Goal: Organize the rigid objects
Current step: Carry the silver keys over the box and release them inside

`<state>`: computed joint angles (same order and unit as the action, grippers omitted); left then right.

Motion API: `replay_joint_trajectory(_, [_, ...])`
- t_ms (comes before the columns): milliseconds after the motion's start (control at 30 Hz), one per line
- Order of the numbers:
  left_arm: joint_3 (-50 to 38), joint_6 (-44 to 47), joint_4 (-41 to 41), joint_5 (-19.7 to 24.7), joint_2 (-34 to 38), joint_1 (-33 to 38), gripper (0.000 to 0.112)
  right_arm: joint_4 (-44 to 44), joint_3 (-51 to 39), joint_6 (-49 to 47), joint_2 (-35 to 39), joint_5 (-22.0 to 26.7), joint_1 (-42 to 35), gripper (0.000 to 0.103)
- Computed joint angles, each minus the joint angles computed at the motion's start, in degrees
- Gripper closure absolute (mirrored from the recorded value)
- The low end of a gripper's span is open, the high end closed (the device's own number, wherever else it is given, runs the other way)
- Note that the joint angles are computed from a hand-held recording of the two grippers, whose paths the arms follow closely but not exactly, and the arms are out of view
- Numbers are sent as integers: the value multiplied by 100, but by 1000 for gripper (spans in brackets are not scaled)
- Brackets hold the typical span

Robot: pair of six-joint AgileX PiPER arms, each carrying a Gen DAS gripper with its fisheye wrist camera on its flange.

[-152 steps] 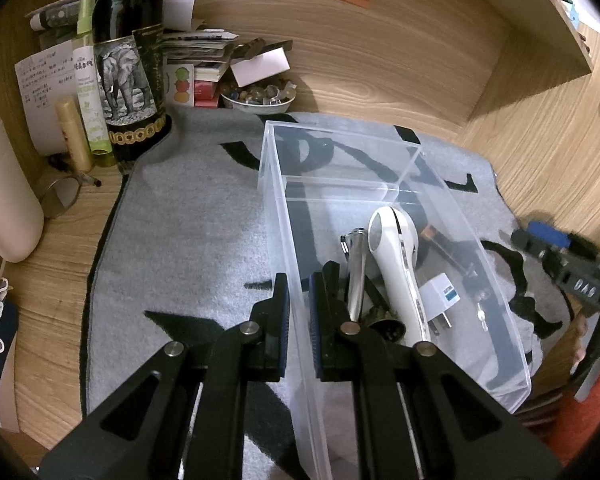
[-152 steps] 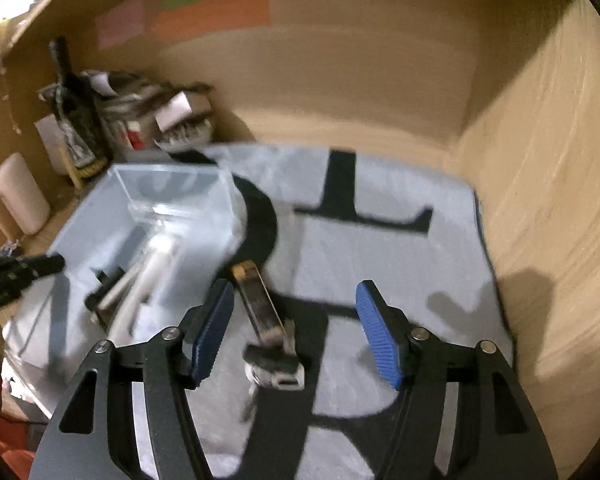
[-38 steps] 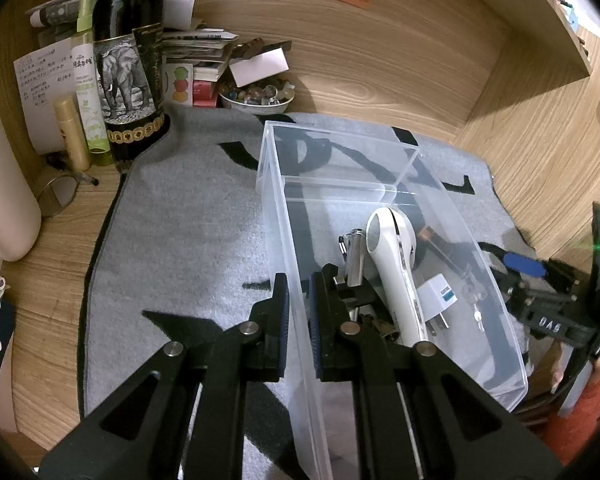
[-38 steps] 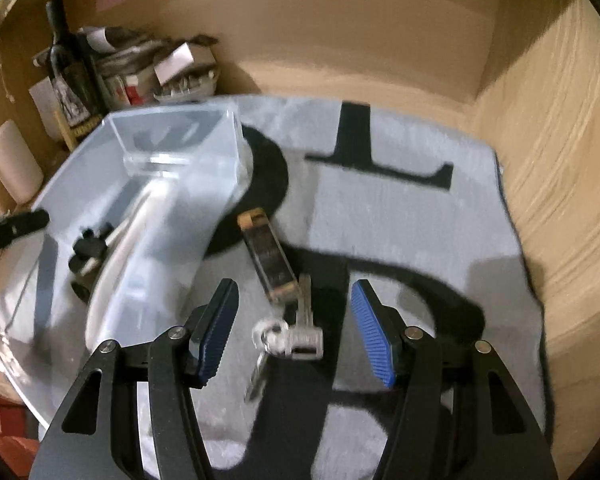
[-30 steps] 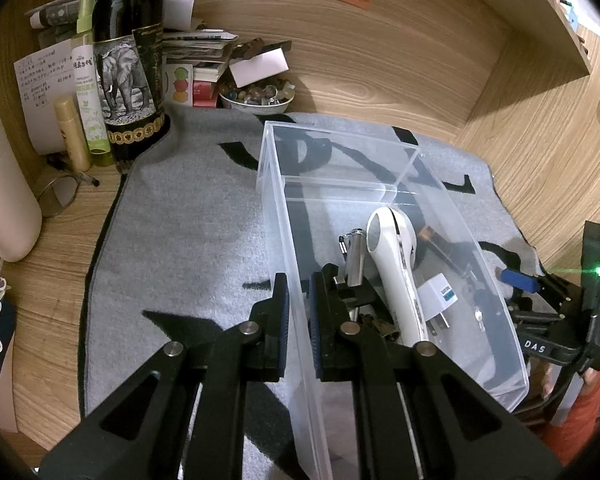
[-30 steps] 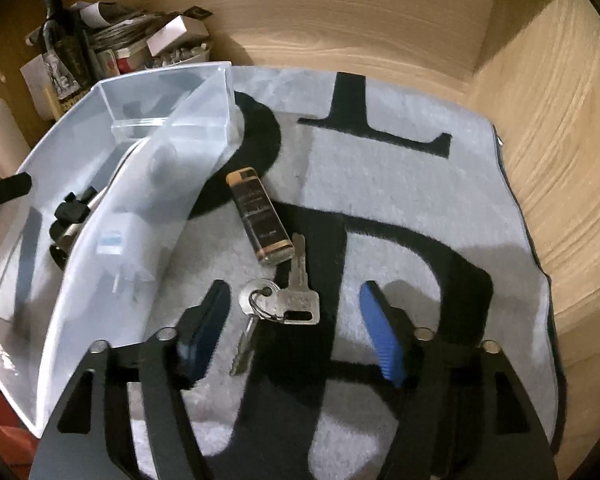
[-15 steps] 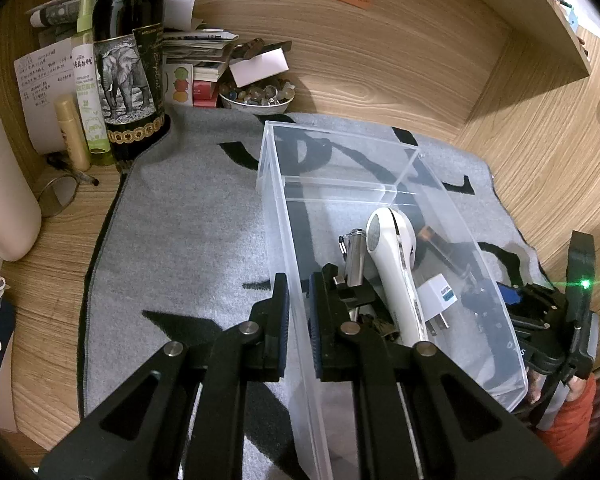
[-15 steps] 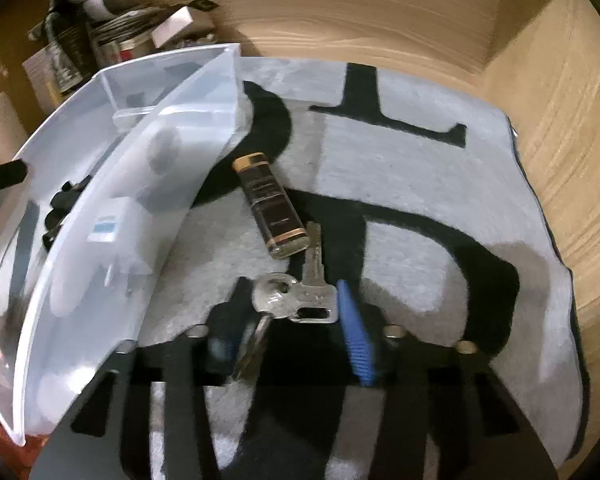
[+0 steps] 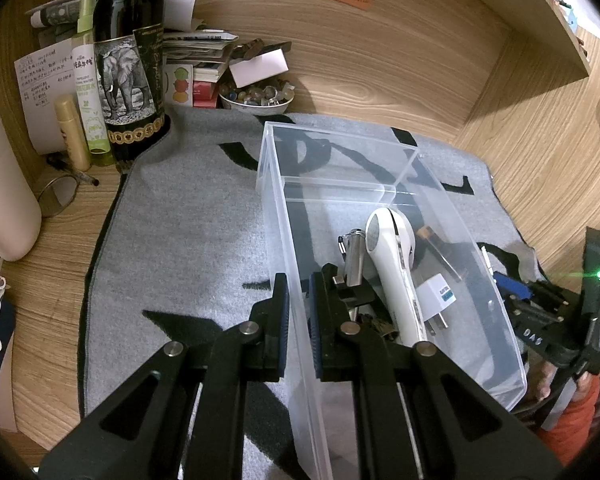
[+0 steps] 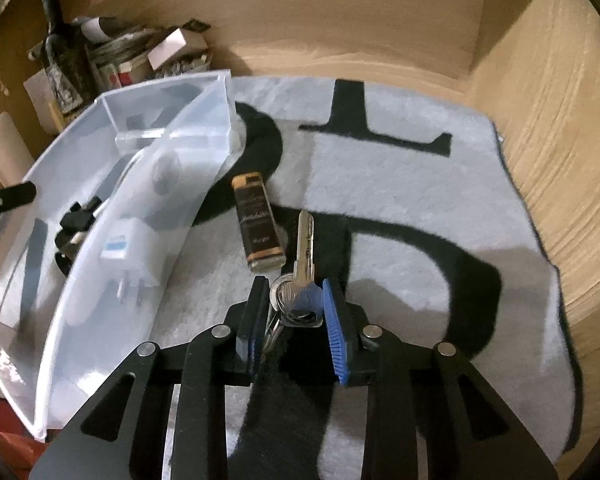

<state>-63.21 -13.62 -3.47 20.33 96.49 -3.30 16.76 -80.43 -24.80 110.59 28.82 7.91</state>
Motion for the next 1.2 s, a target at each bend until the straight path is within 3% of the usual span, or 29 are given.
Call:
replay_joint_trajectory(333, [4, 4, -10, -7, -1, -4, 103, 82, -211, -261, -337, -137, 110, 78])
replay_joint_trajectory(600, [12, 37, -36, -3, -13, 6, 103, 839, -600, -1012, -382, -91, 337, 78])
replay_joint_trajectory(933, [15, 18, -30, -5, -22, -1, 103, 1031, -1187, -1325, -82, 239, 781, 78])
replay_joint_trajectory(1200, [-28, 81, -87, 36, -21, 0, 103, 622, -1763, -1140, 400, 701, 1109, 78])
